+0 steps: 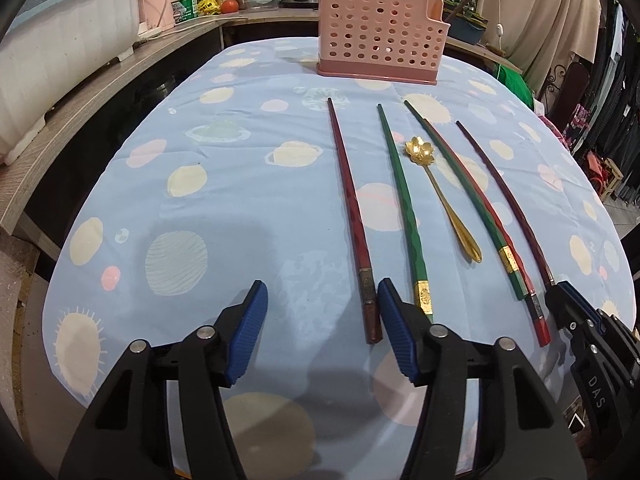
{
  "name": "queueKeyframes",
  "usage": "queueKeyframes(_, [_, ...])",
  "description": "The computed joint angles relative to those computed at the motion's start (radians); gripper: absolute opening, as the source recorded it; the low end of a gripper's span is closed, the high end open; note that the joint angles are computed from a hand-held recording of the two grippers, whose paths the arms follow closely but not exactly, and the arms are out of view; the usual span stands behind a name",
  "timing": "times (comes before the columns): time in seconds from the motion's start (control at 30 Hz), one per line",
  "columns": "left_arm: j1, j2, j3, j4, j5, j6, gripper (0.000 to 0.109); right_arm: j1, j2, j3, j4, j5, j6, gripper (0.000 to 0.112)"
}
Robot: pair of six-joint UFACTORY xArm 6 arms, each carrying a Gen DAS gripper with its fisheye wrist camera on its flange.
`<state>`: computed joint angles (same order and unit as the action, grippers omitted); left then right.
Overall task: Organize utensils
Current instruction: 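Close the right tool on a dark red chopstick while the left tool grasps another dark red chopstick, then lift both held chopsticks and carry them over the pink basket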
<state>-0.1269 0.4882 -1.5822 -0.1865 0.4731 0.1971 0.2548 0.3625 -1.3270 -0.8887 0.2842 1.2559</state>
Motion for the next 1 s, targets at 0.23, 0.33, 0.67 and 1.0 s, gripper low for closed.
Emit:
queueKeyframes(0.23, [0.004, -0.004, 0.001, -0.033, 0.003, 0.040, 0.019, 0.001, -0.002, 0.003, -0.002, 0.001, 0.003, 0.007])
queueKeyframes(0.33, [0.005, -0.003, -0.003, -0.057, 0.013, 0.065, 0.008, 0.002, -0.006, 0.009, 0.003, -0.001, -0.003, 0.007])
queueKeyframes(0.67, [0.017, -0.023, -0.009, -0.119, 0.053, 0.101, 0.007, -0.009, -0.052, 0.056, 0.038, -0.028, -0.027, 0.007])
queueKeyframes(1.0, [0.025, -0.069, -0.053, -0.195, 0.080, 0.135, 0.007, -0.037, -0.133, 0.062, -0.021, -0.040, 0.033, 0.007])
